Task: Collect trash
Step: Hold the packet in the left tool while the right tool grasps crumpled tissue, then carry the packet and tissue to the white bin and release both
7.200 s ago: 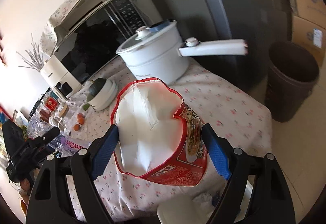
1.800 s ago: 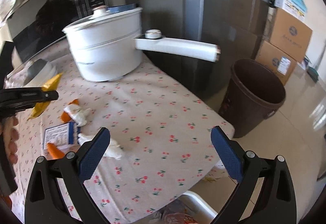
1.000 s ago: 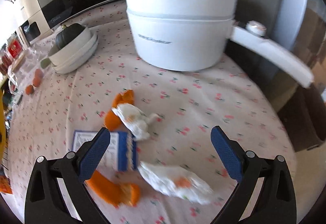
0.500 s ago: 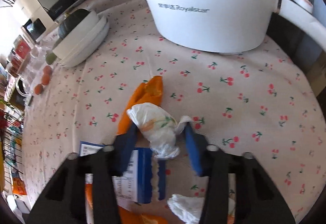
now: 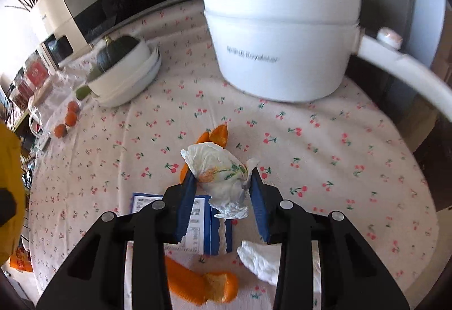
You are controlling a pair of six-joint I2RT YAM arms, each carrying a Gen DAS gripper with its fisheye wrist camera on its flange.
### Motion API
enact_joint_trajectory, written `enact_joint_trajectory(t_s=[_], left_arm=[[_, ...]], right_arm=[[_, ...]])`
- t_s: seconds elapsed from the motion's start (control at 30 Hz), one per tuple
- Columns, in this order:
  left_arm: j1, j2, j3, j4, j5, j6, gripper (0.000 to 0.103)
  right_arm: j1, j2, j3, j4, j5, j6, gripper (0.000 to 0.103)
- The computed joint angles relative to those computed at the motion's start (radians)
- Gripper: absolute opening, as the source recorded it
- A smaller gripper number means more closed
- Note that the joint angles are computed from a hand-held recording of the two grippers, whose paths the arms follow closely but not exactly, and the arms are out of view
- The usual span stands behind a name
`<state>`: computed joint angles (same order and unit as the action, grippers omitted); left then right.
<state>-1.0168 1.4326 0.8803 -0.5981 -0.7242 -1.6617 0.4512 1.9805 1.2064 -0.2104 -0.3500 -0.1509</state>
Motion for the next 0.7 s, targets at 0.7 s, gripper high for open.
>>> enact_joint_trajectory(t_s=[0.7], left_arm=[[-0.128,0.174,0.215,0.0,-0.107,0.101,0.035]], right_arm=[[-0.206,-0.481,-0.348,0.071,-0.027,-0.035,0.038]])
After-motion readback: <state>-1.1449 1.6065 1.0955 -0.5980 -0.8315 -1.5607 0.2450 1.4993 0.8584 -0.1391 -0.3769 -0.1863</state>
